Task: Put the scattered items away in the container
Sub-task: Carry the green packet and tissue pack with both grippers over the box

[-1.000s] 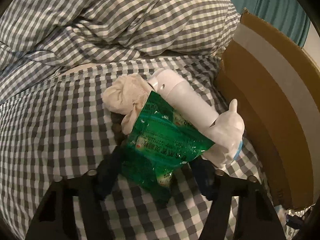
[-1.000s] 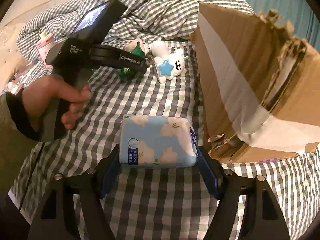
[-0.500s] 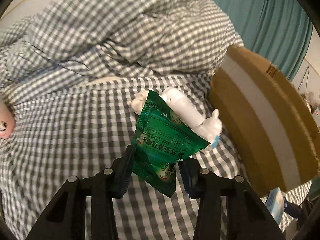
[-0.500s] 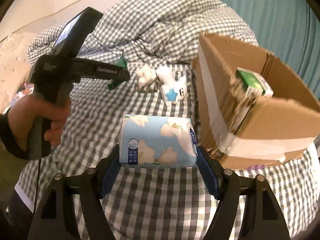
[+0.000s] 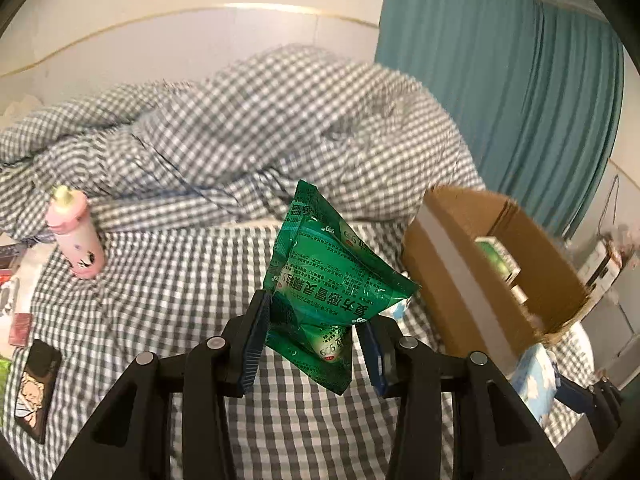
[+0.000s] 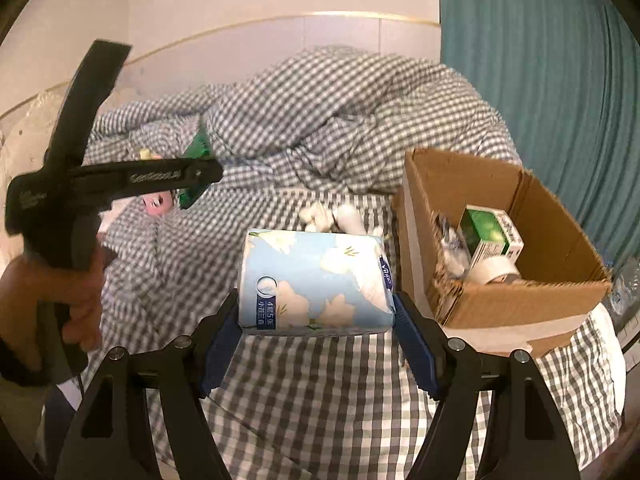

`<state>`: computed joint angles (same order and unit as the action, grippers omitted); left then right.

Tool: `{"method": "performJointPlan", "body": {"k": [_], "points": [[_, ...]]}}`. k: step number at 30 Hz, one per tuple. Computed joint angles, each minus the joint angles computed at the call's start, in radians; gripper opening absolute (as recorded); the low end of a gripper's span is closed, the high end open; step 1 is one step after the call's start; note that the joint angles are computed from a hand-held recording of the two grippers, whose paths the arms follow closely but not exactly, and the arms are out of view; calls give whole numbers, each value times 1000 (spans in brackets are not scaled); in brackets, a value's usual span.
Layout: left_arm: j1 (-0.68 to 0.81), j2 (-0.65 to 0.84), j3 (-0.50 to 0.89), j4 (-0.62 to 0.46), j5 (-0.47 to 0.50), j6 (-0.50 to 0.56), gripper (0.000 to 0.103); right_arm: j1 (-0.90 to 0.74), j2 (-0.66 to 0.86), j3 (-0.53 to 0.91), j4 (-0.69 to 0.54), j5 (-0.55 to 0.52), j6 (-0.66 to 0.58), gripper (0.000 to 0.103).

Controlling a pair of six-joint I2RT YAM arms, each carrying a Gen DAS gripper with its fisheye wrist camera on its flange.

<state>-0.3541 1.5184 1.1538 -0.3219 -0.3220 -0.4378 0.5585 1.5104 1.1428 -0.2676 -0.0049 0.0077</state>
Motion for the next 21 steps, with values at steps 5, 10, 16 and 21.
{"method": "performJointPlan", "body": {"k": [5,10,16,21], "points": [[-40,-104,-20,-42,-63,-20,44,4,-60,12,-14,7,9,72],[-74,-186,-15,-86,-121,-31,44,-7,-111,36,-31,5,24,72],[-118,-234,13,-132,-181,-35,44,-49,-142,62,-31,-2,26,73],[-164,-236,63,-165,-224,-29,44,-108,-160,91,-34,-14,25,73]]}}
